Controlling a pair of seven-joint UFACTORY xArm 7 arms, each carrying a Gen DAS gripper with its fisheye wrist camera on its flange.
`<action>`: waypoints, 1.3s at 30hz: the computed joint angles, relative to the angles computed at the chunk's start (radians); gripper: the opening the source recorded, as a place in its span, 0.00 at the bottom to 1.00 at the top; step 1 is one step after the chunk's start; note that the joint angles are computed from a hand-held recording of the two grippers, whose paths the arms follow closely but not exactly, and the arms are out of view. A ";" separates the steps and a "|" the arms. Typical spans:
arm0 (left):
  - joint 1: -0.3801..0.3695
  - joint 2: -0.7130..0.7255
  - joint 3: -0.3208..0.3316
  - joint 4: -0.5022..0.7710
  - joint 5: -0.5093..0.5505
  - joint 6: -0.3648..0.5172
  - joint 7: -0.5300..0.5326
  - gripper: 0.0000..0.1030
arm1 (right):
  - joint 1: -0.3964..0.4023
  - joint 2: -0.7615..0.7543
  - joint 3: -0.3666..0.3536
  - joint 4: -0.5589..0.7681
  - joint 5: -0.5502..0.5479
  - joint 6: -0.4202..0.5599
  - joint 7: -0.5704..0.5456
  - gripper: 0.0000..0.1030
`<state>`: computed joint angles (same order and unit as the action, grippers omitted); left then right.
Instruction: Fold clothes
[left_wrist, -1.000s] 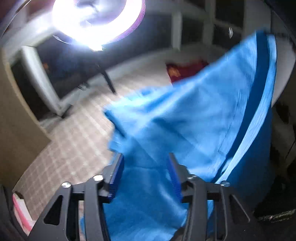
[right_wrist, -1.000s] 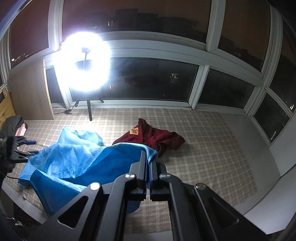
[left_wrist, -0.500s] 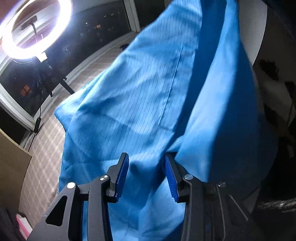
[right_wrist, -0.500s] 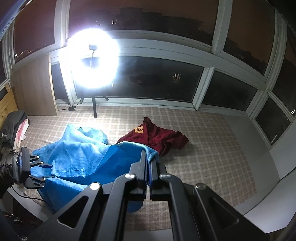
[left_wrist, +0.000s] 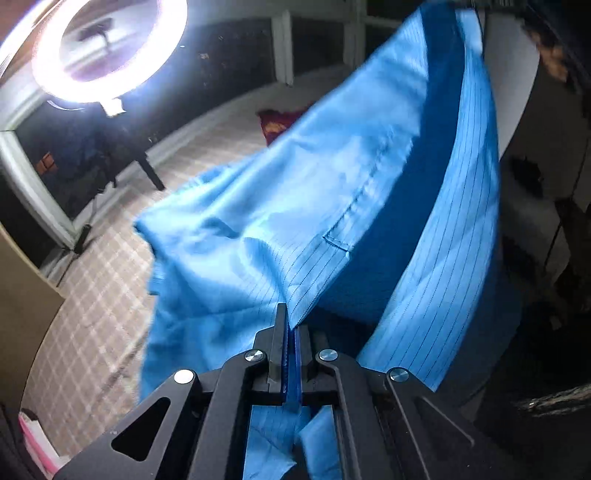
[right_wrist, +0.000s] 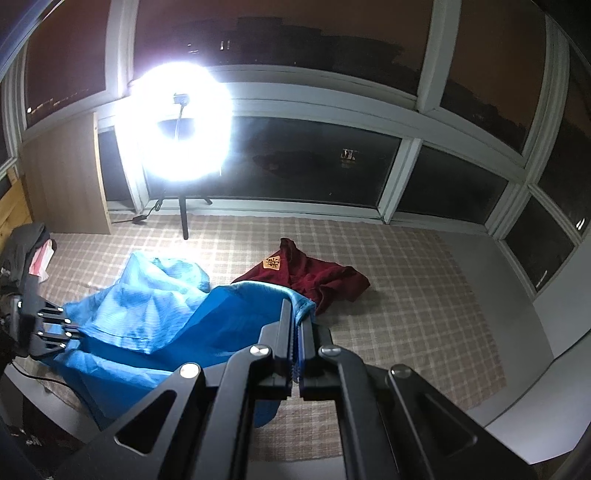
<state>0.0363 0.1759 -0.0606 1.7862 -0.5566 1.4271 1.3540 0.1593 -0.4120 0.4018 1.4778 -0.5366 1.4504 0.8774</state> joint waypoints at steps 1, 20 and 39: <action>0.005 0.007 0.003 0.022 -0.005 0.006 -0.005 0.02 | -0.001 -0.003 -0.003 -0.004 0.001 0.000 0.002 0.01; 0.025 0.101 -0.014 0.179 0.094 0.074 -0.070 0.27 | -0.015 0.000 -0.027 -0.033 -0.004 -0.072 0.005 0.01; 0.069 -0.087 0.016 0.054 0.016 0.158 0.125 0.00 | -0.014 -0.007 -0.048 -0.044 0.000 -0.069 0.019 0.01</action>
